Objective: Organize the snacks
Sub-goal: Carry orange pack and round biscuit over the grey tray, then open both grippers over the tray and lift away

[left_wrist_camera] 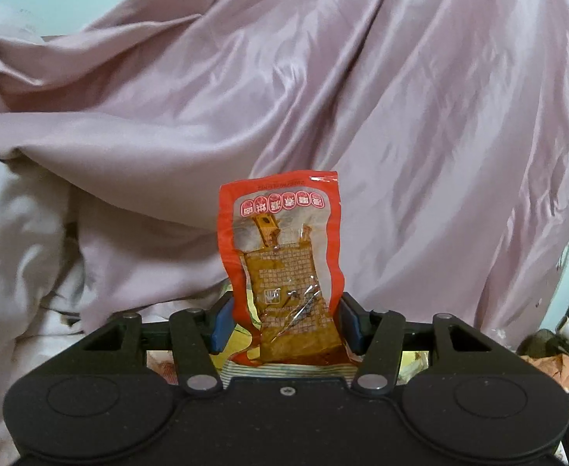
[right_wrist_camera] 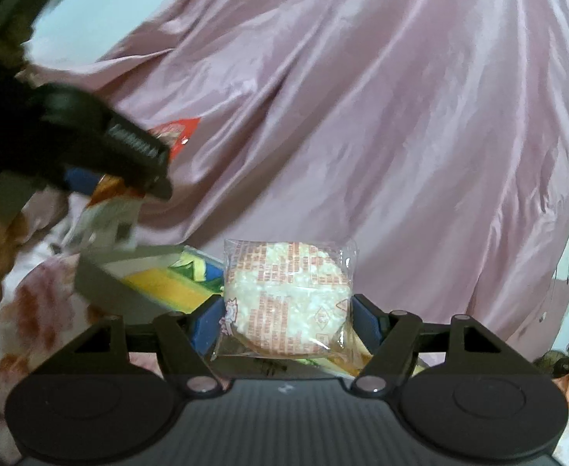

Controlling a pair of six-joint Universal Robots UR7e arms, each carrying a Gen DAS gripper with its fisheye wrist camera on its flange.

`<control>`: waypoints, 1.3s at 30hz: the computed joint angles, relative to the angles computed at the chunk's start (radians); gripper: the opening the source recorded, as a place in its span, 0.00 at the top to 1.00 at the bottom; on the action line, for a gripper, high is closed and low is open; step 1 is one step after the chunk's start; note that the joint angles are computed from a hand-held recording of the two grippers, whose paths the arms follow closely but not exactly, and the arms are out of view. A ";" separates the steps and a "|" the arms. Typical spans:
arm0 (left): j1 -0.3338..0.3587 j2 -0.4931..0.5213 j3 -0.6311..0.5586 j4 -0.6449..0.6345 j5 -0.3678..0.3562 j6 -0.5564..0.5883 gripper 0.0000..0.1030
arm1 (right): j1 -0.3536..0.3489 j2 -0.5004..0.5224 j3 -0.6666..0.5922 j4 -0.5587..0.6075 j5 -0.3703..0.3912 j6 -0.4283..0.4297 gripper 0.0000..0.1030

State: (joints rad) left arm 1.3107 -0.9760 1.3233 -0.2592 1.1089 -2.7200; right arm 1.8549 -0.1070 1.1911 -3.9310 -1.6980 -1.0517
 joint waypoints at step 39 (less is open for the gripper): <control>-0.189 -0.197 0.245 0.003 -0.271 0.016 0.01 | 0.020 -0.206 0.233 -0.088 -0.059 0.310 0.00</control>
State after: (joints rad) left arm 1.1221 -1.1730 1.5682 -0.2560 0.8382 -2.7045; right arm 1.8749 -0.3125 1.4241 -4.0189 -1.7569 -0.7420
